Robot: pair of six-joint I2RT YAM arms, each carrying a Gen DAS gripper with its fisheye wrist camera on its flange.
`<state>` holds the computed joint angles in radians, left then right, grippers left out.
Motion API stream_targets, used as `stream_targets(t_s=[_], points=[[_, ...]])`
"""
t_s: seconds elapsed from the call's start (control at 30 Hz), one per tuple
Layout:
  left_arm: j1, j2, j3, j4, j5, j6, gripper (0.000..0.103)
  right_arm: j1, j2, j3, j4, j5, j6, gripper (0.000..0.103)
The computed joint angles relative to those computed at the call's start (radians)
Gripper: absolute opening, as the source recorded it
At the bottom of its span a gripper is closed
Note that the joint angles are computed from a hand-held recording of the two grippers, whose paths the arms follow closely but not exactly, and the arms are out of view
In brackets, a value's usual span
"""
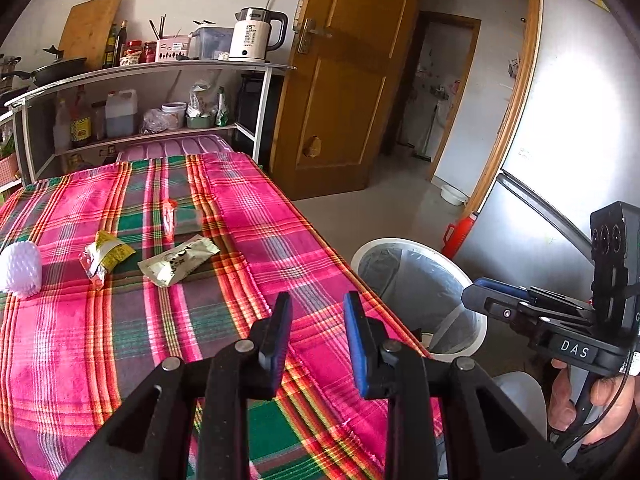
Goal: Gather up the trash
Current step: 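Move both open grippers back over the table toward the remaining trash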
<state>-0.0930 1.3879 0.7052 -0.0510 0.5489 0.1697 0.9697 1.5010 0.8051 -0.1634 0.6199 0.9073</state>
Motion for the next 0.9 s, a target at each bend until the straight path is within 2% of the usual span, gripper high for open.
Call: stream_targets(t_s=[0.3, 0.4, 0.47, 0.73, 0.9], points=[[0.119, 0.012, -0.014, 0.012, 0.023, 0.028, 0.036, -0.017, 0.094, 0.085, 0.034, -0.048, -0.057, 0.037], [0.158, 0.025, -0.008, 0.015, 0.028, 0.036, 0.038, -0.019, 0.135, 0.125, 0.04, -0.062, -0.078, 0.041], [0.185, 0.039, 0.0, 0.016, 0.033, 0.041, 0.039, -0.022, 0.161, 0.152, 0.043, -0.074, -0.091, 0.045], [0.297, 0.12, 0.056, 0.029, 0.047, 0.062, 0.04, -0.056, 0.272, 0.264, 0.058, -0.139, -0.153, 0.045], [0.365, 0.186, 0.116, 0.045, 0.031, 0.06, 0.045, -0.081, 0.344, 0.346, 0.059, -0.185, -0.184, 0.045]])
